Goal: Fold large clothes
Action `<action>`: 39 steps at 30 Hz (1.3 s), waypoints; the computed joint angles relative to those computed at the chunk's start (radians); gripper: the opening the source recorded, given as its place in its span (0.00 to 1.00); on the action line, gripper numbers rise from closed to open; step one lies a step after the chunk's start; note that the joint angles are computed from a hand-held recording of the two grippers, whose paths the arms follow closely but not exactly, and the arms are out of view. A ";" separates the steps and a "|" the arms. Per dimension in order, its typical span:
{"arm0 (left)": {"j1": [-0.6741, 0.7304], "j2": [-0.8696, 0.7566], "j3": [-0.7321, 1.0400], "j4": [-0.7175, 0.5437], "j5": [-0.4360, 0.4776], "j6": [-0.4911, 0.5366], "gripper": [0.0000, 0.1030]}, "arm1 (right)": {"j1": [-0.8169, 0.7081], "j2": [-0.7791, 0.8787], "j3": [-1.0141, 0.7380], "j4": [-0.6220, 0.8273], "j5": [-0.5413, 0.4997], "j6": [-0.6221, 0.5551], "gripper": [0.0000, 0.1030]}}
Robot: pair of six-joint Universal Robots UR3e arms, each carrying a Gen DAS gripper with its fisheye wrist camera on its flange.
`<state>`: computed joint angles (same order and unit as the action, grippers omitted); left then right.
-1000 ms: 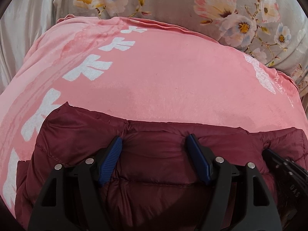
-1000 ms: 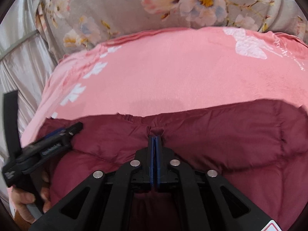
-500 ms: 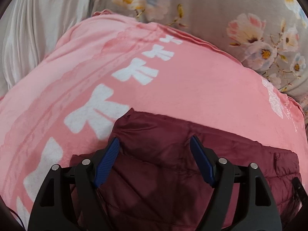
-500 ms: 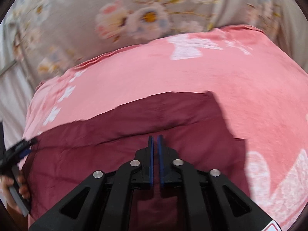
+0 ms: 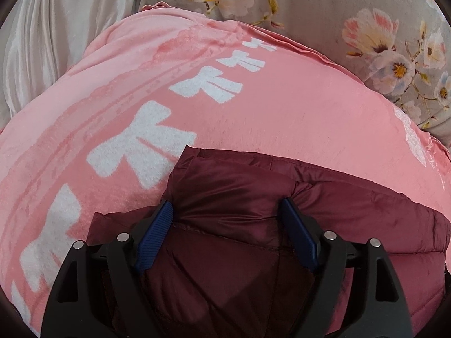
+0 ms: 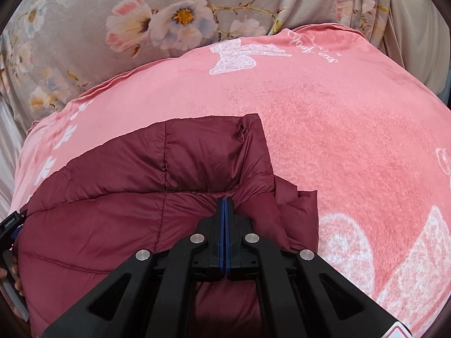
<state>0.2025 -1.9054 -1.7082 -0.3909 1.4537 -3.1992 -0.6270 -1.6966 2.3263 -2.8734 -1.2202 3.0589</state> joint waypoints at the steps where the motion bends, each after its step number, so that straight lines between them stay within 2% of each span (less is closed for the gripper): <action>1: 0.000 -0.002 0.002 -0.002 0.001 0.001 0.76 | 0.000 -0.001 0.001 -0.002 -0.001 0.001 0.00; 2: 0.000 -0.003 0.003 -0.004 -0.001 0.001 0.76 | 0.016 -0.014 0.006 -0.016 -0.029 0.015 0.01; 3: 0.001 -0.003 0.005 -0.008 -0.003 0.001 0.76 | 0.025 -0.051 0.017 -0.011 -0.043 0.020 0.08; 4: 0.005 0.000 0.006 -0.014 -0.011 0.002 0.76 | 0.021 -0.130 0.039 0.022 -0.012 0.021 0.12; 6: 0.025 0.032 -0.009 -0.029 -0.042 0.003 0.76 | 0.024 -0.313 0.073 0.130 0.073 0.013 0.12; 8: 0.083 0.134 -0.087 -0.044 -0.122 -0.002 0.77 | 0.104 -0.412 0.066 0.206 0.077 0.018 0.12; 9: 0.117 0.190 -0.127 -0.062 -0.166 -0.003 0.81 | 0.147 -0.446 0.065 0.231 0.077 0.027 0.12; 11: 0.206 0.327 -0.207 -0.152 -0.270 0.025 0.84 | 0.262 -0.475 0.065 0.245 0.062 0.061 0.11; 17: 0.422 0.606 -0.370 -0.415 -0.392 0.200 0.84 | 0.552 -0.441 0.089 0.190 -0.077 0.190 0.11; 20: 0.544 0.695 -0.434 -0.558 -0.470 0.295 0.84 | 0.626 -0.432 0.096 0.190 -0.132 0.221 0.11; 25: 0.681 0.786 -0.508 -0.765 -0.545 0.431 0.84 | 0.686 -0.394 0.108 0.162 -0.191 0.238 0.11; 30: 0.679 0.846 -0.556 -0.756 -0.543 0.457 0.87 | 0.699 -0.366 0.137 0.123 -0.211 0.234 0.11; 36: 0.669 0.834 -0.547 -0.771 -0.563 0.449 0.89 | 0.808 -0.260 0.135 0.008 -0.352 0.216 0.11; 38: 0.655 0.828 -0.536 -0.786 -0.567 0.451 0.81 | 0.801 -0.259 0.132 0.011 -0.348 0.211 0.11; 39: 0.644 0.824 -0.528 -0.794 -0.567 0.452 0.71 | 0.794 -0.270 0.137 0.012 -0.341 0.209 0.11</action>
